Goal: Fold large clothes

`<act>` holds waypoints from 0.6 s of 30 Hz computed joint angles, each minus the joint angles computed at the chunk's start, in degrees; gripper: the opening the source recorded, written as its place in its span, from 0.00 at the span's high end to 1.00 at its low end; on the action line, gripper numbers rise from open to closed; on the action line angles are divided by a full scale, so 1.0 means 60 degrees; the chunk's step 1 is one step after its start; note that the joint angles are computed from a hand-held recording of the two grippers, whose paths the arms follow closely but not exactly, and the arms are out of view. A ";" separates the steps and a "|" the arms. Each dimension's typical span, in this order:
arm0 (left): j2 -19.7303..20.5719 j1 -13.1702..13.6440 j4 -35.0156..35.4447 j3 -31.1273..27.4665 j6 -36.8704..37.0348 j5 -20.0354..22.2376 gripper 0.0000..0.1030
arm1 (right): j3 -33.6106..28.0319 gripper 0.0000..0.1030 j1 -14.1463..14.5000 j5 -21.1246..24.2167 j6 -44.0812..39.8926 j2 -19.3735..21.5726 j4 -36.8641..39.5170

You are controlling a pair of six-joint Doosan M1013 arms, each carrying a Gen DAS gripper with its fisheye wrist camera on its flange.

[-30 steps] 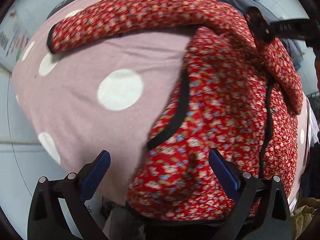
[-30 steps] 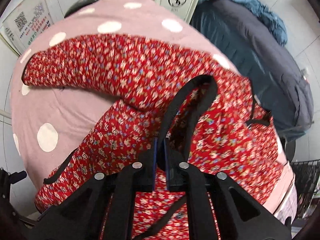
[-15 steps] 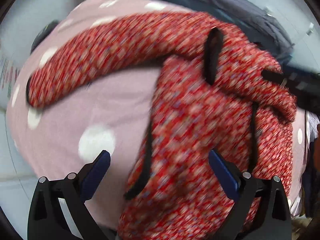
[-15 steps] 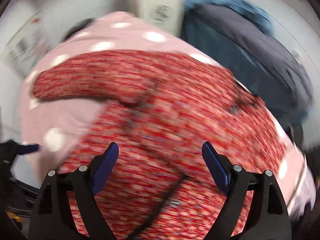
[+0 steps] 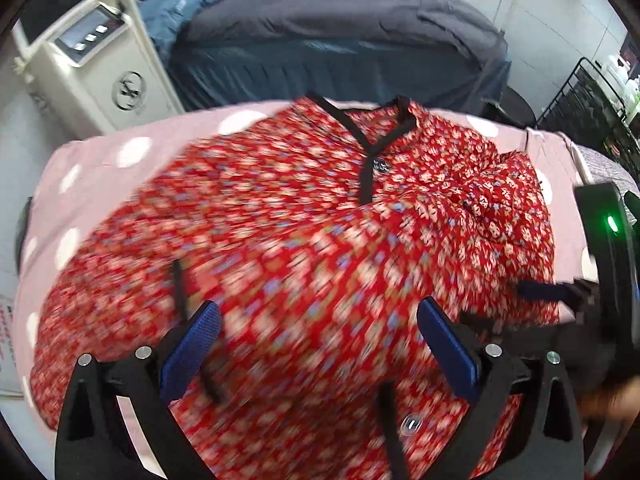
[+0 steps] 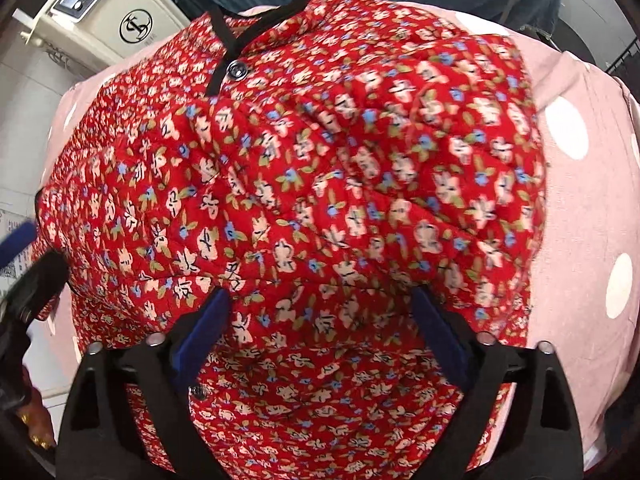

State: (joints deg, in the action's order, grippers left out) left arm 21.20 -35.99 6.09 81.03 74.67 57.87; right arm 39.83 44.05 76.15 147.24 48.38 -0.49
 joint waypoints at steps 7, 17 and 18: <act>0.0855 0.0361 -0.0408 -0.0115 -0.0274 0.0647 0.05 | -0.0798 0.04 -0.0004 0.0580 -0.0524 0.0613 0.0121; 0.1407 0.0204 -0.0189 -0.0733 -0.0566 0.1102 0.04 | -0.1413 0.04 0.0055 0.0978 0.0662 0.1024 -0.0272; 0.1488 0.0219 -0.0200 -0.0854 -0.0514 0.1200 0.04 | -0.1496 0.04 0.0016 0.1032 0.0619 0.1070 -0.0216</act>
State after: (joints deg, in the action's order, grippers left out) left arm 30.12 -34.68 4.89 75.91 71.59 65.07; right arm 30.86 44.15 82.34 150.95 54.80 -1.78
